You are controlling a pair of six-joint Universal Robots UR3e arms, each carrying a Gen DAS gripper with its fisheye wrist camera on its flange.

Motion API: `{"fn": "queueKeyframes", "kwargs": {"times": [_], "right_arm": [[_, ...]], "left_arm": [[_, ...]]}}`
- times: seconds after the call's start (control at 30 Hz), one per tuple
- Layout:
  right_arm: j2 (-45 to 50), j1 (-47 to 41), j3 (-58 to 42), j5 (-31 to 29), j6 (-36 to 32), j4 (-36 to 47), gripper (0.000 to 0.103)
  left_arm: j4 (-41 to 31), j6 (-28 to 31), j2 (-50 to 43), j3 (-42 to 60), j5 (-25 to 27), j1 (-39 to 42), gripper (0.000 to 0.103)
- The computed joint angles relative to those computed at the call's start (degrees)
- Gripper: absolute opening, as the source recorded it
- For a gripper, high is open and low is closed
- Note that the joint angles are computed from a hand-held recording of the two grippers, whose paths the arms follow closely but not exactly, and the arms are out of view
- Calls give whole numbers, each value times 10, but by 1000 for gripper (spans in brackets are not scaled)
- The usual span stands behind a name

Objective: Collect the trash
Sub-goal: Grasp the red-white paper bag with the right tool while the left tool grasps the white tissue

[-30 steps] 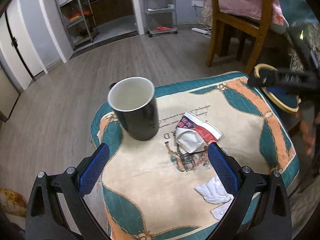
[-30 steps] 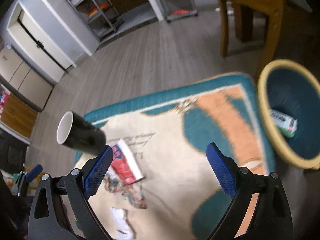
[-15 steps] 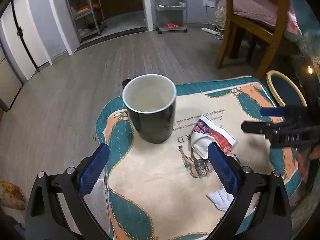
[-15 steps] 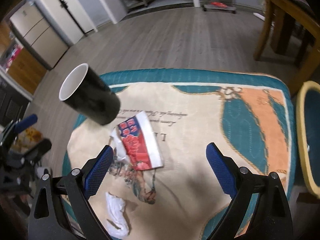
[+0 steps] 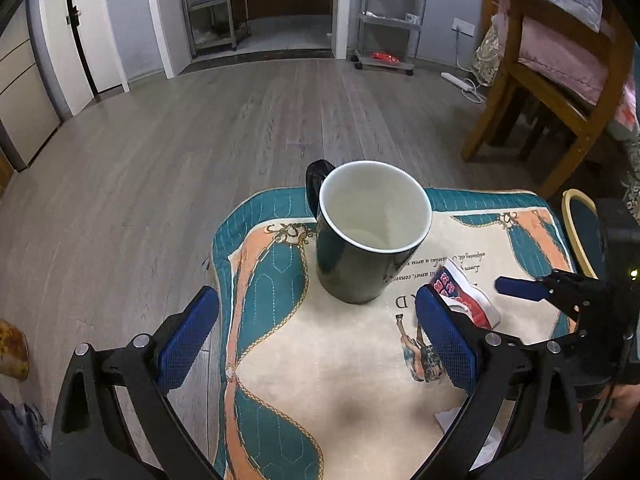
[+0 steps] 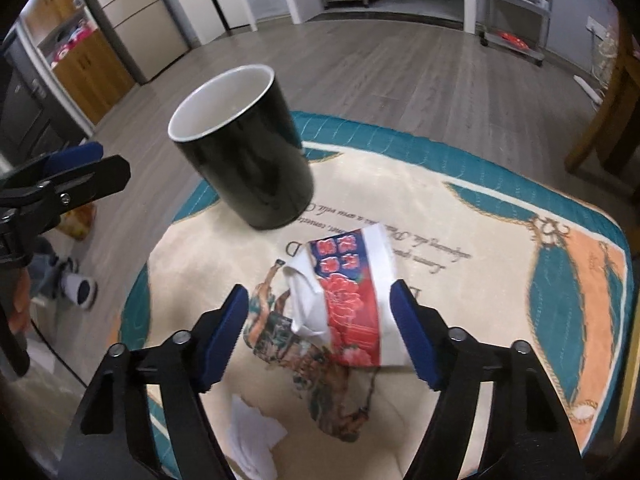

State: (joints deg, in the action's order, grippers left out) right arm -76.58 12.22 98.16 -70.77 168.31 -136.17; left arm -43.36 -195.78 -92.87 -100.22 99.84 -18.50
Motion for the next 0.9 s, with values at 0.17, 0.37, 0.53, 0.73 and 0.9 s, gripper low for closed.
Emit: {"fn": "queueKeyframes", "kwargs": {"times": [0.17,0.37,0.53,0.73,0.9], "right_arm": [[27,13,-12,-7,-9,-5,50],[7,-4,-5,10,-7,25,14],[-49,-55,14,24,-15,62,14],[-123,-152,31,50,-25,117,14],[-161,-209,32,74,-16,144,14]], "left_arm": [[1,12,-11,9,-2,-5,97],[-1,20,-25,25,-9,-16,97],[-10,26,-35,28,-37,-35,97],[-28,34,-65,30,-79,-97,97],[-63,-5,-121,71,-71,-170,93]]}}
